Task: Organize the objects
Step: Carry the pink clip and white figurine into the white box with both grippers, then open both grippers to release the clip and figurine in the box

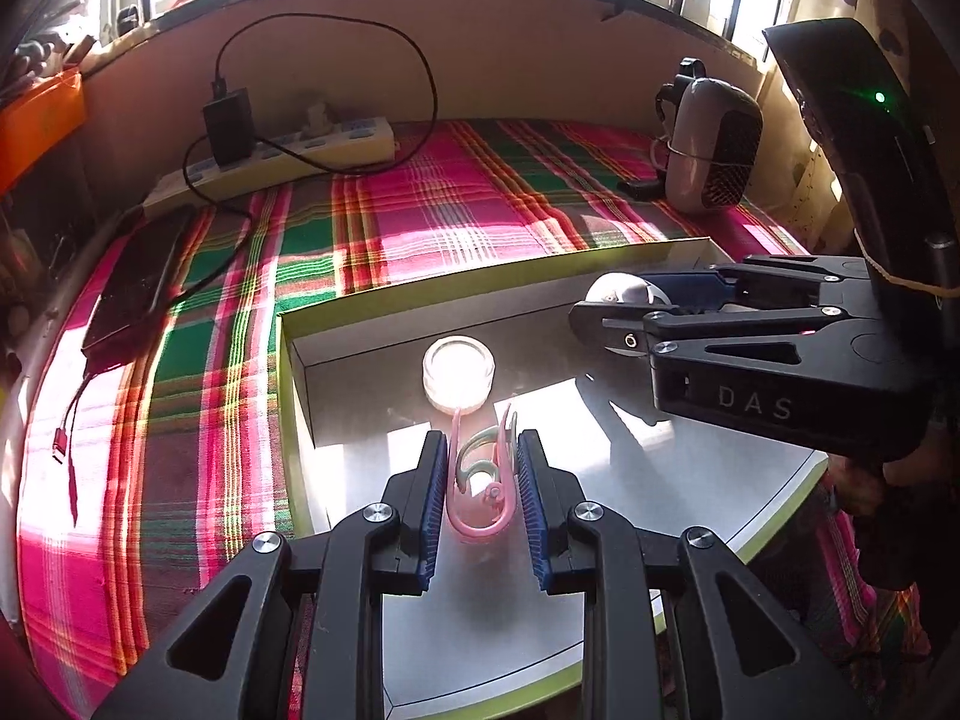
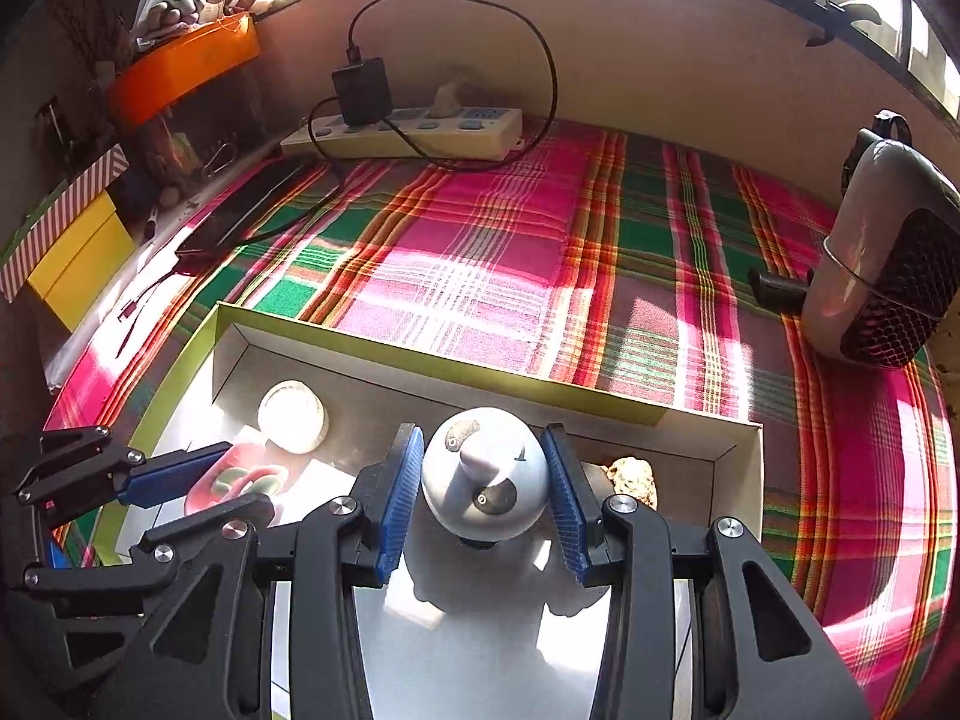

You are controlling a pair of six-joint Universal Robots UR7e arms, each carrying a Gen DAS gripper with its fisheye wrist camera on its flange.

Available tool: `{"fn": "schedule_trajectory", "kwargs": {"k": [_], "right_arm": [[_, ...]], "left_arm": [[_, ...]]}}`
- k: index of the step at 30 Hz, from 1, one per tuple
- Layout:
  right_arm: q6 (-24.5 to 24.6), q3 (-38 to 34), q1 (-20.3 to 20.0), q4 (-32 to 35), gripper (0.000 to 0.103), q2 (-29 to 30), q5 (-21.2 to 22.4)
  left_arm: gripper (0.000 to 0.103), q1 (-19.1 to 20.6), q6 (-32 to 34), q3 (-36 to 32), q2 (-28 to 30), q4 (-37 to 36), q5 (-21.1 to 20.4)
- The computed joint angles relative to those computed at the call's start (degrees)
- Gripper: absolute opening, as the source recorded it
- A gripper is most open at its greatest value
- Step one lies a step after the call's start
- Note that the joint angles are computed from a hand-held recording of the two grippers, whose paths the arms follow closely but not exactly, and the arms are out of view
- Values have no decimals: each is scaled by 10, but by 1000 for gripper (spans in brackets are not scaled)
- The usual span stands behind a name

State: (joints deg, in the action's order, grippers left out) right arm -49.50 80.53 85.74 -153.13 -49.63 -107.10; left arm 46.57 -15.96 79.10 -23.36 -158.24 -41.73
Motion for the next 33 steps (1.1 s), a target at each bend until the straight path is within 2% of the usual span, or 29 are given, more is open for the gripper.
{"fn": "schedule_trajectory", "kwargs": {"k": [15,33], "right_arm": [[-9,-7,5,1,42,10,-30],[-3,-11,5,-6,43,15,-33]], "left_arm": [[22,3,1,-2,0,4,1],[22,2,-2,-7,2,9,0]]}}
